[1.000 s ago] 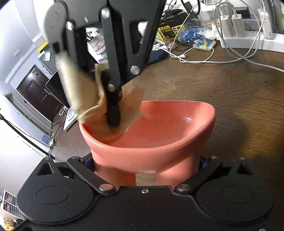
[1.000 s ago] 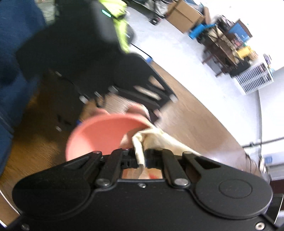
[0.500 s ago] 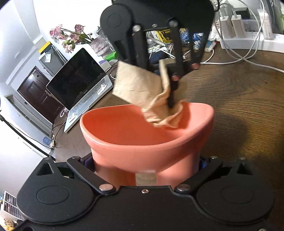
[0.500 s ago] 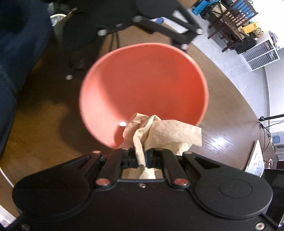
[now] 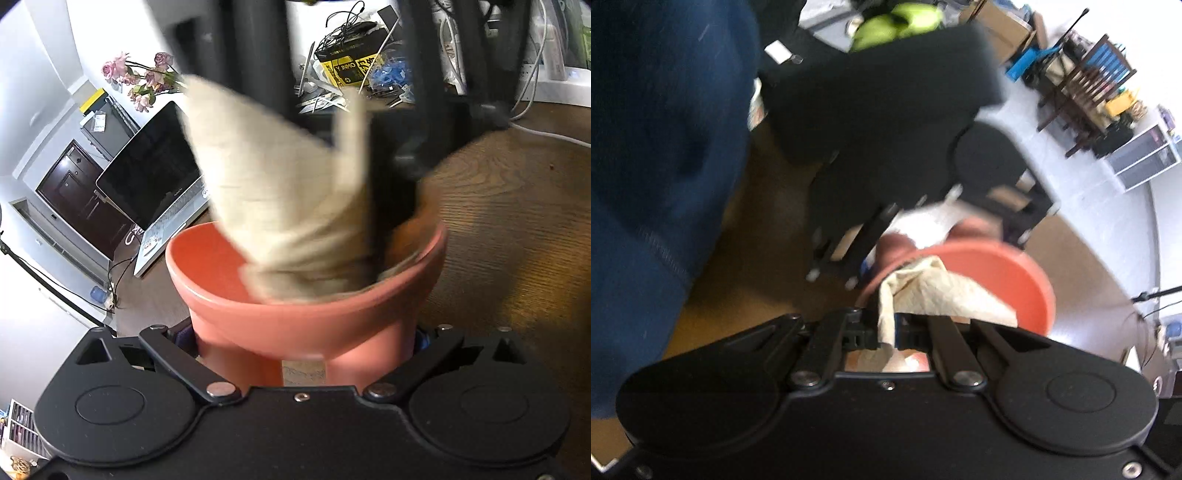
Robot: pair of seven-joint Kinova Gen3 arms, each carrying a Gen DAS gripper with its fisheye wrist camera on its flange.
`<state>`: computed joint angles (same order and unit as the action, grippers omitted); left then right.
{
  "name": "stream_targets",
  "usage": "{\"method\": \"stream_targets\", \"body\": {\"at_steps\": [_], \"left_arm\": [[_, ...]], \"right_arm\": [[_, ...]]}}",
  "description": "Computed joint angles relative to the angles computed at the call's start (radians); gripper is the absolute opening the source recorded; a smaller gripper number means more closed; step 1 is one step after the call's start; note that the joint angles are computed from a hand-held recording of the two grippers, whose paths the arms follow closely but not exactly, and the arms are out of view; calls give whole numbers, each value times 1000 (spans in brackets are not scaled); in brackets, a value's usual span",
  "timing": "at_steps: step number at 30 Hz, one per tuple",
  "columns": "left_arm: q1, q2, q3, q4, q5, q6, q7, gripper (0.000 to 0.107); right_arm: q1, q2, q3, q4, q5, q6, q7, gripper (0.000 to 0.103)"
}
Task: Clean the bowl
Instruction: 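Wipe the inside of the bowl with the cloth in the right gripper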
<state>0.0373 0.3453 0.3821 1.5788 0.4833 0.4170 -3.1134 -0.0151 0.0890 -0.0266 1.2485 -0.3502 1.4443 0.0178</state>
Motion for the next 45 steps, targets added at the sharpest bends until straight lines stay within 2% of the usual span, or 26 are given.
{"method": "stream_targets", "body": {"at_steps": [5, 10, 15, 20, 25, 30, 33, 36, 40, 43, 45], "left_arm": [[-8, -5, 6, 8, 8, -2, -15, 99], [-14, -7, 13, 15, 23, -10, -33, 99], [-1, 2, -4, -9, 19, 10, -8, 99], [-3, 11, -4, -20, 21, 18, -3, 99], [12, 20, -28, -48, 11, 52, 46, 99], [7, 16, -19, -36, 12, 37, 31, 99], [0, 10, -3, -16, 14, 9, 0, 99], [-18, 4, 29, 11, 22, -27, -54, 99], [-10, 5, 26, 8, 17, -22, -49, 99], [-20, 1, 41, 21, 21, -37, -76, 99], [-8, -1, 23, 19, 10, -31, -55, 99]], "right_arm": [[-58, 108, -31, -100, 46, -103, -102, 6], [-43, 158, -29, -157, 85, -114, -188, 6], [-30, 201, -23, -169, 158, -120, -254, 6], [-3, 183, -26, -119, 182, -95, -259, 6], [76, 72, -2, -11, 139, -30, -170, 6], [58, 41, 11, -10, 99, 27, -183, 6], [75, -3, 14, -1, 33, 67, -135, 6], [72, -28, 37, -24, -29, 87, -108, 6], [75, 7, 32, -126, -117, 135, -181, 6], [10, 32, -14, -150, -76, 84, -211, 6], [-2, 24, -23, -132, -54, 52, -194, 5]]}}
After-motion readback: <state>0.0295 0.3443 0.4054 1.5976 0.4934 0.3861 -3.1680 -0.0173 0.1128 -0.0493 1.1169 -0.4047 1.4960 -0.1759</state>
